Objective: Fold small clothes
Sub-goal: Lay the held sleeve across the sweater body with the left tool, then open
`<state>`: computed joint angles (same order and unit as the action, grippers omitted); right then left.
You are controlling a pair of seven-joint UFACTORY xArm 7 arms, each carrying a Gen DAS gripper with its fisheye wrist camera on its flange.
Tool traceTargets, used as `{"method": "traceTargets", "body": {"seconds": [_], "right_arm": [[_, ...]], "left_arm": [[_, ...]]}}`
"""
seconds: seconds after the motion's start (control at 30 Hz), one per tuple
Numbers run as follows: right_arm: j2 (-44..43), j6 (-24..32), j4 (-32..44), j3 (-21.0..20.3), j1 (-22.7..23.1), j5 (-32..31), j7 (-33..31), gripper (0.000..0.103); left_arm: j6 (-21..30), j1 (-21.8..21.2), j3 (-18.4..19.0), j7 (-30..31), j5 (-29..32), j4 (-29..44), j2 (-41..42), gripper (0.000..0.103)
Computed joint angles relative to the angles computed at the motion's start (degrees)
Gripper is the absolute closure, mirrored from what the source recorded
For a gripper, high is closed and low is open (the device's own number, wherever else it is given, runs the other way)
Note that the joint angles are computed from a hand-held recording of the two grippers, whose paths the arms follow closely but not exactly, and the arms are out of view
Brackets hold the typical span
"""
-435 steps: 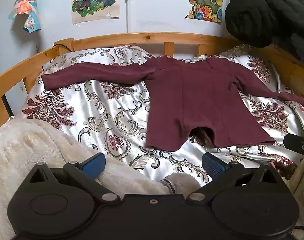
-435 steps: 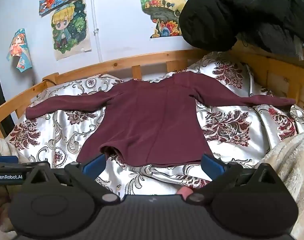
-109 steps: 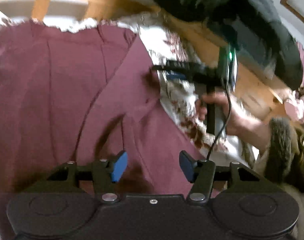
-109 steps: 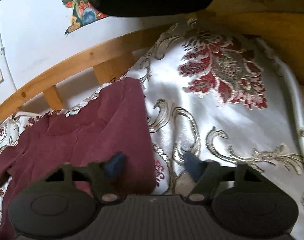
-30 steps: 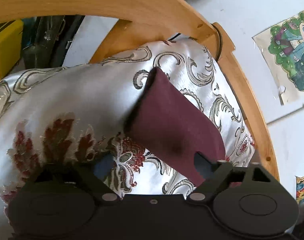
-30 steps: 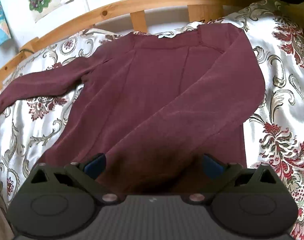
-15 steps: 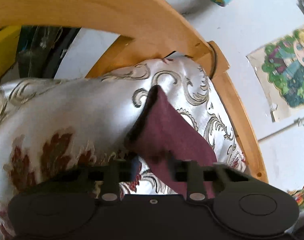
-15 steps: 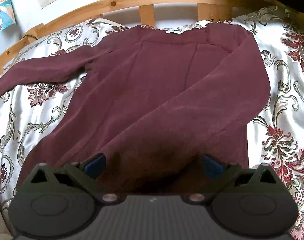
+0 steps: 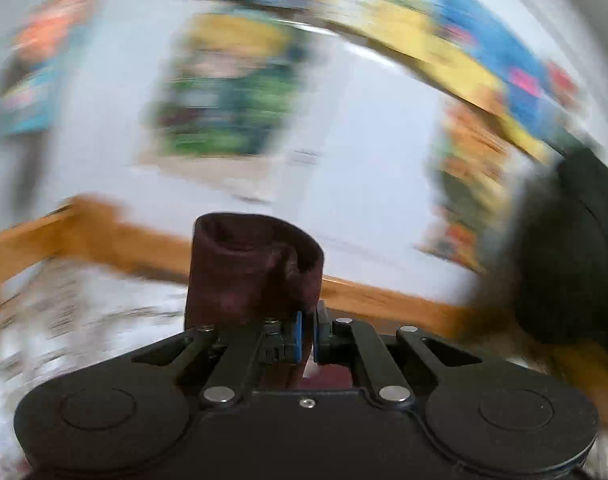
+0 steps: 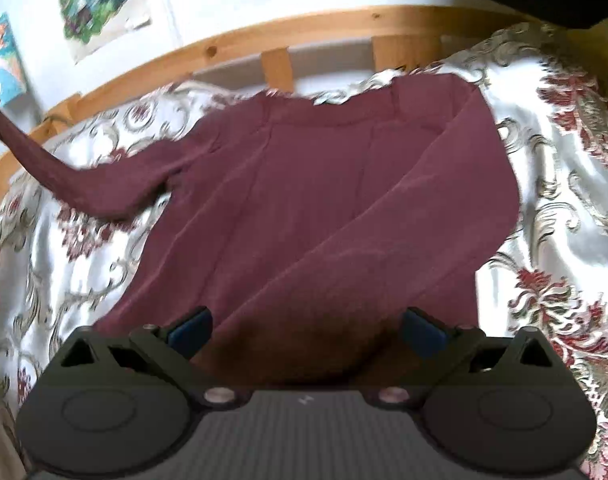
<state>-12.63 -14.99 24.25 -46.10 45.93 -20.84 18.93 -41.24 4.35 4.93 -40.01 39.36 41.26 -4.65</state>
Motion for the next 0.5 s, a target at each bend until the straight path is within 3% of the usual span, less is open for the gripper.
{"method": "traceTargets", "body": {"seconds": [0.1,0.27,0.4,0.5], "right_arm": [[-0.01,-2.13,-0.54,4.02,-5.64,1.86,1.48,0.000],[-0.56,-3.44,-0.53,5.70,-11.57,2.47,6.46,0.000],[-1.37,-2.98,-0.15,1.25,-10.94,0.74,13.13,0.000],[-2.93,-2.39,0.41,-7.48,-5.19,-0.90,16.70,0.000]], "left_arm": [[-1.52,-2.17,-1.60,-2.38,10.86,3.30,2.19,0.099],[-3.78,-4.82,-5.77,-8.80,22.53,8.34,8.71,0.099],[-5.10,-6.79,-8.49,-9.69,24.07,9.83,14.28,0.099],[-5.07,-7.96,-9.75,-8.86,24.17,10.02,17.45,0.099]]}}
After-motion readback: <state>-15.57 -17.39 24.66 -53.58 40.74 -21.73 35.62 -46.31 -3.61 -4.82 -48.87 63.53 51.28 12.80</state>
